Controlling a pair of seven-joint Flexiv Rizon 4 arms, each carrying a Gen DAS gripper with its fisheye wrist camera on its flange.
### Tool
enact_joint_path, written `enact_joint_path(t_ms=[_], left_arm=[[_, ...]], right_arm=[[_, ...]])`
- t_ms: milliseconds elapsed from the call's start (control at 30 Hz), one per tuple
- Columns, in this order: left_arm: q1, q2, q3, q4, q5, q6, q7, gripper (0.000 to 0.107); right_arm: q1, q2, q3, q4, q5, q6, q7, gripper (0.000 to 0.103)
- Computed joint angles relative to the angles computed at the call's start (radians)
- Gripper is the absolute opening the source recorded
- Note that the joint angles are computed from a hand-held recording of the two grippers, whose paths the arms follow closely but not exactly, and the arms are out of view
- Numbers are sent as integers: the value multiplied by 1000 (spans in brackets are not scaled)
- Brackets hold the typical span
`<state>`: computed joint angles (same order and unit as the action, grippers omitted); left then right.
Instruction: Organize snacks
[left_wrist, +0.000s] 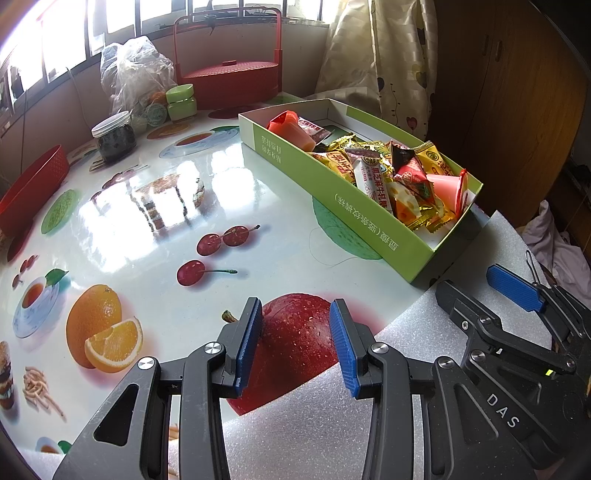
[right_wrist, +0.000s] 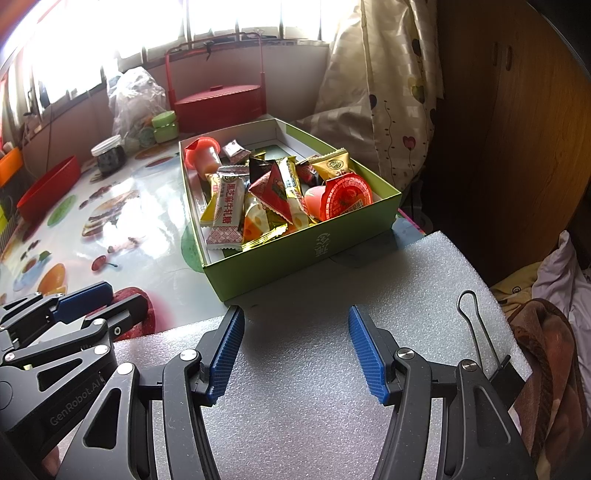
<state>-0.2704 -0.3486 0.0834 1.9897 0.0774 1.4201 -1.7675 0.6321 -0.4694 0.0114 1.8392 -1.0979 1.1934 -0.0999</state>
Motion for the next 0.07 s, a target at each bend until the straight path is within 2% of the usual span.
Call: enact_joint_path(t_ms=[67], left_arm=[[-1,0,2,-1,3,-1,-2,40]], right_arm=[[1,0,0,0,-1,-1,1,59]])
